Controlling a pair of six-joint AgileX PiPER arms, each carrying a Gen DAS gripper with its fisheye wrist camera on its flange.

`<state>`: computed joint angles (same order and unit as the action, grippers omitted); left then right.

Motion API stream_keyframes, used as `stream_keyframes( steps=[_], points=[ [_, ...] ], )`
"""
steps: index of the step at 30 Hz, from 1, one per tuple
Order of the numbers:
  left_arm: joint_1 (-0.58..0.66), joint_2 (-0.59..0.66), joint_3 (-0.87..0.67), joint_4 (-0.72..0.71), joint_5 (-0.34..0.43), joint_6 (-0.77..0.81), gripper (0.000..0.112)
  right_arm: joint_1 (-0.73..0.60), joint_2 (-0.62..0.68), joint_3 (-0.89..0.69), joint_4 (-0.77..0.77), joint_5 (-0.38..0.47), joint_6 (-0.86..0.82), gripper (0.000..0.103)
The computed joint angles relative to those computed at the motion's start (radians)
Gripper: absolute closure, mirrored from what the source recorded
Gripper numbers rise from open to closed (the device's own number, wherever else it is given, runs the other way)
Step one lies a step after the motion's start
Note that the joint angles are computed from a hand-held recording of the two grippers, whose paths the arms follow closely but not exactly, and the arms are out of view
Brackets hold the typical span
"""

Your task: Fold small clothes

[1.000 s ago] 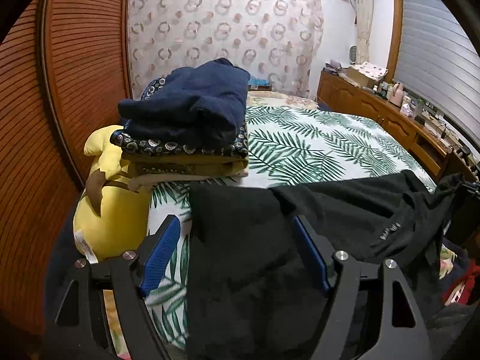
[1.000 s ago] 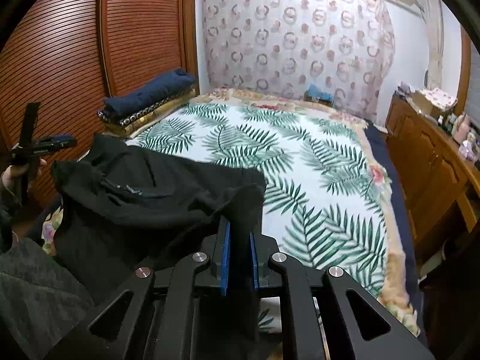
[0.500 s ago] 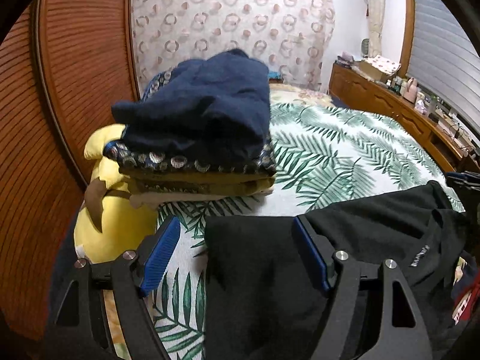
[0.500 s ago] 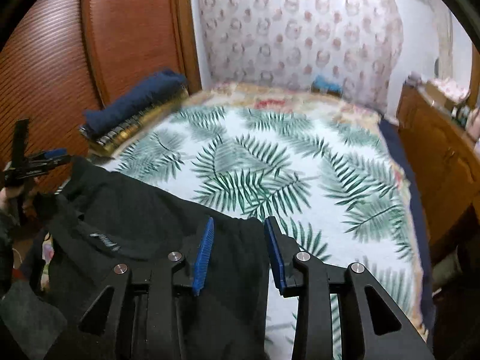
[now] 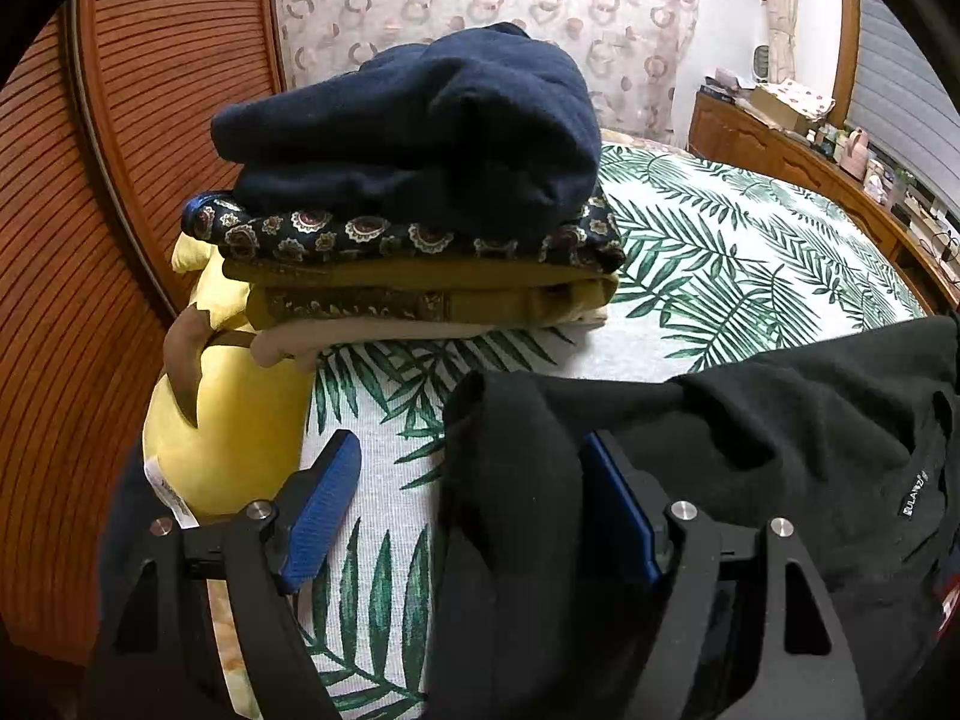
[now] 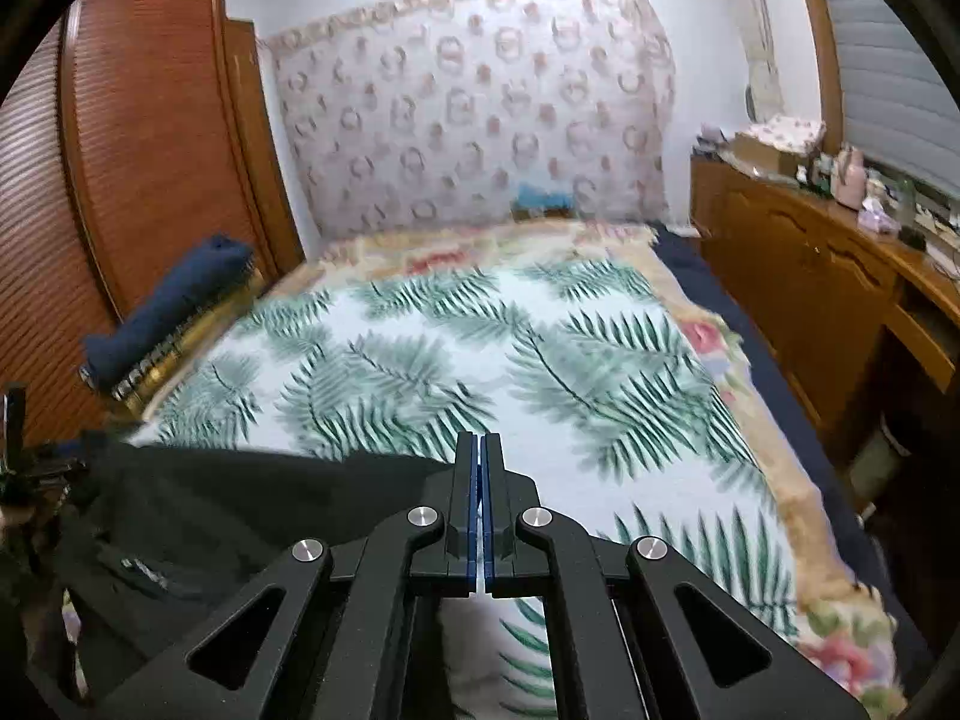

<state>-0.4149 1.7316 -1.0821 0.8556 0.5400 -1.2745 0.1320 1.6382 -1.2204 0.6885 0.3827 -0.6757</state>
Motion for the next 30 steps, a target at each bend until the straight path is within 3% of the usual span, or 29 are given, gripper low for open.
stream_keyframes(
  steps=[4, 6, 8, 10, 12, 13, 14, 18, 23, 26, 27, 30],
  points=[
    [0.021, -0.011, 0.019, -0.026, -0.044, 0.013, 0.035, 0.019, 0.064, -0.080, -0.209, 0.067, 0.186, 0.103],
    [0.039, -0.018, 0.033, -0.045, -0.077, 0.026, 0.035, 0.021, 0.076, -0.098, -0.176, 0.064, 0.149, 0.102],
    [0.054, -0.021, 0.043, -0.064, -0.101, 0.041, 0.035, 0.026, 0.096, -0.127, -0.178, 0.074, 0.144, 0.090],
    [0.055, -0.022, 0.044, -0.070, -0.103, 0.044, 0.035, 0.035, 0.102, -0.129, -0.156, 0.059, 0.115, 0.054],
    [0.057, -0.023, 0.044, -0.070, -0.100, 0.051, 0.035, 0.032, 0.092, -0.099, -0.068, 0.064, 0.020, 0.039],
    [0.058, -0.021, 0.039, -0.077, -0.098, 0.061, 0.035, 0.028, 0.119, -0.134, -0.043, 0.112, -0.015, 0.038],
    [0.063, -0.021, 0.035, -0.097, -0.100, 0.085, 0.035, 0.026, 0.145, -0.151, -0.031, 0.134, -0.037, 0.038],
    [0.068, -0.020, 0.026, -0.164, -0.124, 0.178, 0.054, 0.022, 0.235, -0.251, -0.070, 0.228, -0.007, 0.038],
    [0.072, -0.015, 0.016, -0.205, -0.132, 0.231, 0.064, 0.019, 0.341, -0.385, -0.106, 0.312, 0.027, 0.038],
    [0.073, -0.012, 0.008, -0.231, -0.138, 0.258, 0.081, 0.037, 0.354, -0.390, -0.108, 0.304, 0.005, 0.038],
    [0.071, -0.010, 0.002, -0.249, -0.138, 0.280, 0.090, 0.041, 0.360, -0.392, -0.103, 0.299, -0.011, 0.041],
    [0.042, -0.013, -0.006, -0.179, -0.109, 0.226, 0.100, 0.027, 0.370, -0.401, -0.022, 0.354, -0.103, 0.074]
  ],
)
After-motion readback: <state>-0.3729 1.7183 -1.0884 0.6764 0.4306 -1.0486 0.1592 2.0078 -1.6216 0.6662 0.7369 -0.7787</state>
